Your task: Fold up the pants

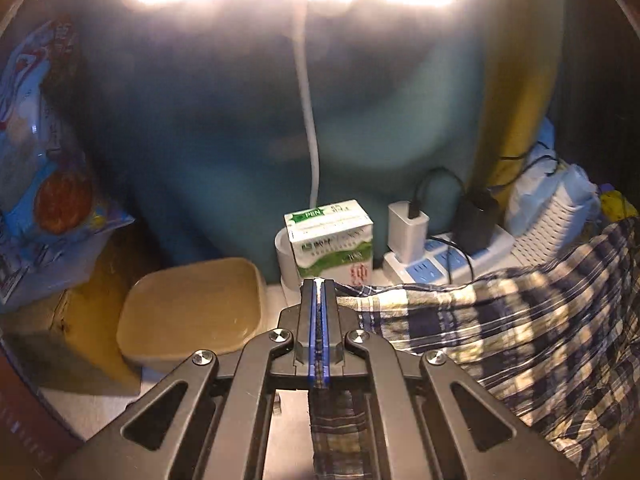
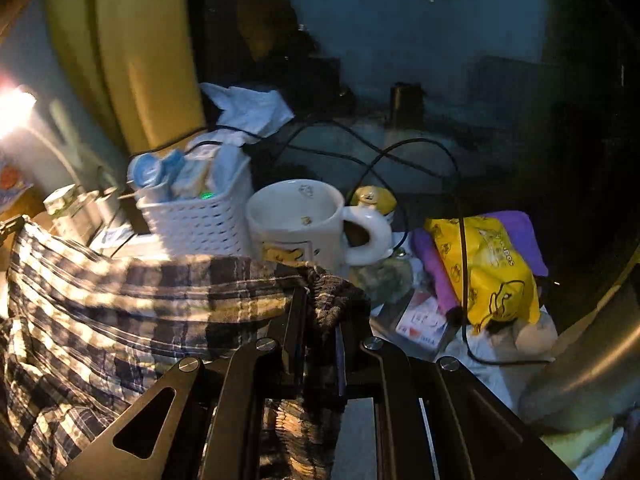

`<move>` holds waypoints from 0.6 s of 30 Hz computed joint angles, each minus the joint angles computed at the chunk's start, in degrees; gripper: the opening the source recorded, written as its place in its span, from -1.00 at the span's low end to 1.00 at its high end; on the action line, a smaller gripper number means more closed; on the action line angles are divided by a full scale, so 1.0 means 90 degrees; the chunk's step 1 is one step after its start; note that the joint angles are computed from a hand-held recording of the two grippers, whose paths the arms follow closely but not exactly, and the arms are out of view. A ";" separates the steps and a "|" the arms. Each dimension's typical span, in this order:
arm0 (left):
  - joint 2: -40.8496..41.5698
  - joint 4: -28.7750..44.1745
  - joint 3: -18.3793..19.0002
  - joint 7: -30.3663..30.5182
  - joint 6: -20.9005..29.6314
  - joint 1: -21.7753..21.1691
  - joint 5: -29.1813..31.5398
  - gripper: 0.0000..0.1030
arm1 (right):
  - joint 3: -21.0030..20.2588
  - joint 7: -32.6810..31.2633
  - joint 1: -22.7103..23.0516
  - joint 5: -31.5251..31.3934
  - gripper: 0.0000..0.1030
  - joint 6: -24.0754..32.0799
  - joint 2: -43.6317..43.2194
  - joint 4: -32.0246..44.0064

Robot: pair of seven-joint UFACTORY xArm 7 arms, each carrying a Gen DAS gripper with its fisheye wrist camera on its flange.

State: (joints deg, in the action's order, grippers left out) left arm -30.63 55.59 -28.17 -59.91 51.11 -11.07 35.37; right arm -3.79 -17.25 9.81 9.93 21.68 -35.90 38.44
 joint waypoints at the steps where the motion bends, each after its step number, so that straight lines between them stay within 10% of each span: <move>1: 0.0066 -0.0016 0.0007 -0.0015 -0.0071 0.0030 0.0042 -0.99 | 0.0039 0.0053 -0.0055 -0.0025 -0.78 -0.0077 0.0167 0.0068; 10: 0.0317 -0.0321 0.0297 -0.0400 -0.0255 -0.0247 -0.0186 -0.78 | 0.0498 0.0807 -0.0525 -0.0523 -0.71 -0.0202 0.0818 0.0159; 12: 0.0123 -0.0376 0.0297 -0.0403 -0.0263 -0.0333 -0.0270 -0.37 | 0.0537 0.0909 -0.0583 -0.0646 -0.27 -0.0202 0.0735 0.0117; 14: -0.0092 -0.0421 0.0223 -0.0405 -0.0280 -0.0394 -0.0325 -0.01 | 0.0474 0.0900 -0.0526 -0.0649 0.77 -0.0274 0.0484 0.0000; 18: -0.0418 -0.0441 0.0002 -0.0354 -0.0101 -0.0469 -0.0562 0.10 | 0.0452 0.1008 -0.0527 -0.0729 0.84 -0.0409 -0.0165 -0.0287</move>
